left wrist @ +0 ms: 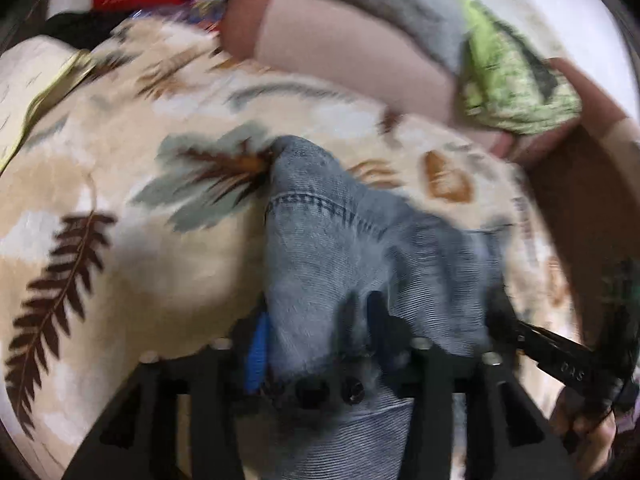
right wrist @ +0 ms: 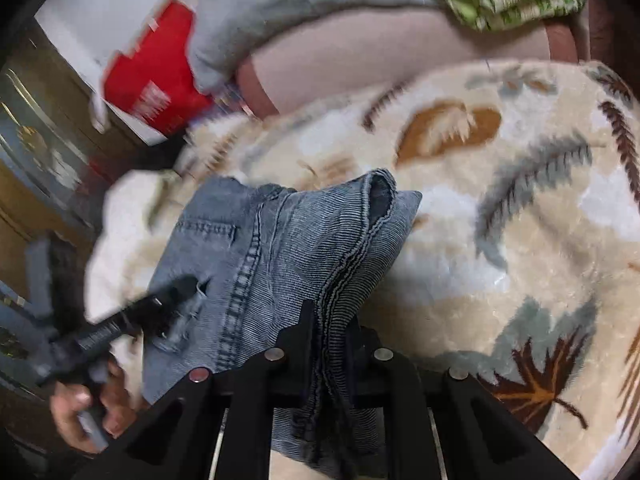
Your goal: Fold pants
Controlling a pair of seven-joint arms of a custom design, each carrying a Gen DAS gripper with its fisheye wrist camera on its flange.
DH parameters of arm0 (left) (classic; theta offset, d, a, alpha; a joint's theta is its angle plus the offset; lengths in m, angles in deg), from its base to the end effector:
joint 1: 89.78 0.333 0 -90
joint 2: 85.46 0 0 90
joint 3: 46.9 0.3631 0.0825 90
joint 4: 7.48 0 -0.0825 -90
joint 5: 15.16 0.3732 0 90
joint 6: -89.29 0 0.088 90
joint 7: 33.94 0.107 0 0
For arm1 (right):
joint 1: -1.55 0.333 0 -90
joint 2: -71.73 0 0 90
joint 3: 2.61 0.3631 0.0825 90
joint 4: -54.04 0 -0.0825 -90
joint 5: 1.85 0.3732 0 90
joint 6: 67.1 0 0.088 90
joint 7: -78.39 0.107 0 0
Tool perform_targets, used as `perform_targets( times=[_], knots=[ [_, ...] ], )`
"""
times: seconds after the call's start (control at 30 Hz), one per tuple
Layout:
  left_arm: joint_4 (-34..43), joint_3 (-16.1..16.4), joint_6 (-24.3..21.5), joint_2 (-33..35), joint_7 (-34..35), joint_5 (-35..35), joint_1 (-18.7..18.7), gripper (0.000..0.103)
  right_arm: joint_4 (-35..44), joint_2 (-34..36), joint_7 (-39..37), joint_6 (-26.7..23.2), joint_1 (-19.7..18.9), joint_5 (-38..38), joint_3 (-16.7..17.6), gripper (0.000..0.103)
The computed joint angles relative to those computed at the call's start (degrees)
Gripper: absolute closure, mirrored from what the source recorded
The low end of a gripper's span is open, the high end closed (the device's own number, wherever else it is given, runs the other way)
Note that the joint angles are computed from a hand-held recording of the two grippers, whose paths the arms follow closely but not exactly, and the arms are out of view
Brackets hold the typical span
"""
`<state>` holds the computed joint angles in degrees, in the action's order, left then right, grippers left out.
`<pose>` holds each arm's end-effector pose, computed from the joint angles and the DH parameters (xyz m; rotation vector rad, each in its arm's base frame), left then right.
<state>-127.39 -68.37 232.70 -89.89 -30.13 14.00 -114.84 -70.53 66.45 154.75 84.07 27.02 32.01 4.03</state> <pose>0.3754 -0.4093 0.5581 -2.2887 1.6056 -0.8479 0.4671 0.2787 0.5432 -2.0281 1.4049 0.0216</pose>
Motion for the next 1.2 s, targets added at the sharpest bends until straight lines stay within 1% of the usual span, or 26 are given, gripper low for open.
perform_targets(
  times=[0.03,0.07,0.1,0.17,0.2,0.23,0.27,0.33,0.37,0.4,0.43,0.47,0.53,0.57,0.6,0.67,0.7,0.73,0.77,0.83,0.93,0.97,1.03,1.07,1.13,1.2],
  knots=[
    [-0.7,0.1,0.7,-0.6,-0.2,-0.5,0.0,0.047,-0.5,0.1,1.6,1.1,1.3,-2.1,-1.1,0.080],
    [-1.9,-0.1,1.5,-2.0,-1.3,0.1,0.0,0.039,-1.0,-0.4,1.5,1.4,0.5,-1.8,-0.5,0.079],
    [-2.3,-0.5,0.9,-2.9,-2.2,0.8,0.2,0.032,-1.7,-1.3,2.9,2.0,-0.5,-3.4,0.4,0.075],
    [-2.5,-2.2,-1.8,-5.2,-5.5,3.2,0.5,0.031,-4.1,-4.2,6.3,4.7,-0.9,-9.1,1.2,0.072],
    [-2.4,-3.1,-3.1,-5.9,-6.3,4.4,0.6,0.031,-5.4,-5.8,7.2,6.1,-0.8,-11.2,1.6,0.066],
    [-1.9,-3.9,-5.2,-6.3,-6.4,5.0,0.5,0.030,-6.3,-7.2,7.9,6.8,-0.5,-12.6,1.7,0.059],
    [-1.0,-5.3,-8.6,-6.5,-7.0,6.2,0.2,0.030,-7.6,-8.5,7.8,7.7,0.2,-13.1,1.7,0.056],
    [0.7,-6.7,-13.7,-5.2,-6.7,7.2,-0.7,0.027,-10.1,-10.5,8.6,9.6,1.0,-15.8,2.4,0.042],
    [1.8,-6.9,-16.5,-3.8,-5.4,7.1,-1.5,0.027,-10.5,-10.5,10.3,9.3,0.4,-18.9,3.3,0.041],
    [2.9,-6.7,-18.2,-2.3,-4.2,6.7,-2.2,0.027,-10.7,-9.9,12.6,8.4,-0.7,-22.4,4.5,0.040],
    [3.7,-6.4,-19.5,-1.0,-2.8,6.1,-3.1,0.027,-10.1,-8.1,15.4,5.3,-1.7,-26.2,5.6,0.040],
    [4.6,-6.2,-21.3,0.3,-2.8,6.8,-3.9,0.027,-9.3,-6.6,16.0,2.6,-1.3,-27.3,5.2,0.040],
    [5.8,-5.6,-24.2,0.4,-4.7,7.8,-5.5,0.027,-10.2,-7.3,17.1,3.7,-0.2,-25.4,3.6,0.038],
    [6.3,-5.3,-25.3,0.1,-4.8,7.2,-6.1,0.027,-10.2,-8.3,18.1,3.2,-0.2,-26.2,3.4,0.038],
    [6.9,-5.2,-26.0,0.0,-4.9,7.0,-6.6,0.027,-10.7,-9.7,18.2,3.7,0.1,-26.6,3.2,0.038],
    [8.6,-5.8,-29.2,-0.1,-5.2,8.4,-7.9,0.027,-12.7,-13.4,19.5,5.2,-0.7,-29.9,3.9,0.036],
    [9.4,-6.4,-31.0,0.2,-5.9,9.7,-8.6,0.027,-13.9,-15.3,20.1,6.2,-0.8,-30.8,4.0,0.030],
    [10.3,-6.9,-33.2,0.6,-6.8,11.0,-9.4,0.026,-16.0,-17.6,20.7,7.9,-0.8,-31.2,4.0,0.022],
    [11.0,-7.3,-34.9,0.9,-7.4,11.9,-10.3,0.024,-17.4,-19.2,21.7,8.7,-1.0,-31.8,4.3,0.019],
    [12.1,-7.9,-37.1,1.4,-8.6,12.8,-12.1,0.023,-20.8,-22.5,23.7,10.8,-1.6,-33.1,5.2,0.018],
    [13.1,-8.1,-39.1,2.4,-10.1,13.6,-14.3,0.023,-26.3,-26.5,26.6,16.8,-2.7,-35.0,6.8,0.017],
    [13.4,-8.2,-39.8,2.8,-10.6,13.9,-15.0,0.023,-27.4,-27.6,27.9,17.9,-4.1,-36.2,8.2,0.017],
    [14.4,-8.2,-41.2,3.8,-10.8,13.8,-16.3,0.023,-27.8,-28.2,28.8,18.8,-5.0,-38.3,9.5,0.017],
    [15.0,-8.1,-42.1,4.3,-10.9,14.1,-16.9,0.023,-27.8,-28.2,28.7,18.9,-4.8,-39.0,9.4,0.016],
    [16.1,-7.8,-44.0,5.1,-11.2,14.1,-18.0,0.023,-28.3,-28.1,27.8,19.0,-2.3,-38.8,7.2,0.003],
    [16.4,-7.2,-44.2,5.3,-11.2,13.0,-18.5,0.023,-28.5,-27.7,27.8,18.9,-1.3,-38.4,6.4,0.001]
  ],
)
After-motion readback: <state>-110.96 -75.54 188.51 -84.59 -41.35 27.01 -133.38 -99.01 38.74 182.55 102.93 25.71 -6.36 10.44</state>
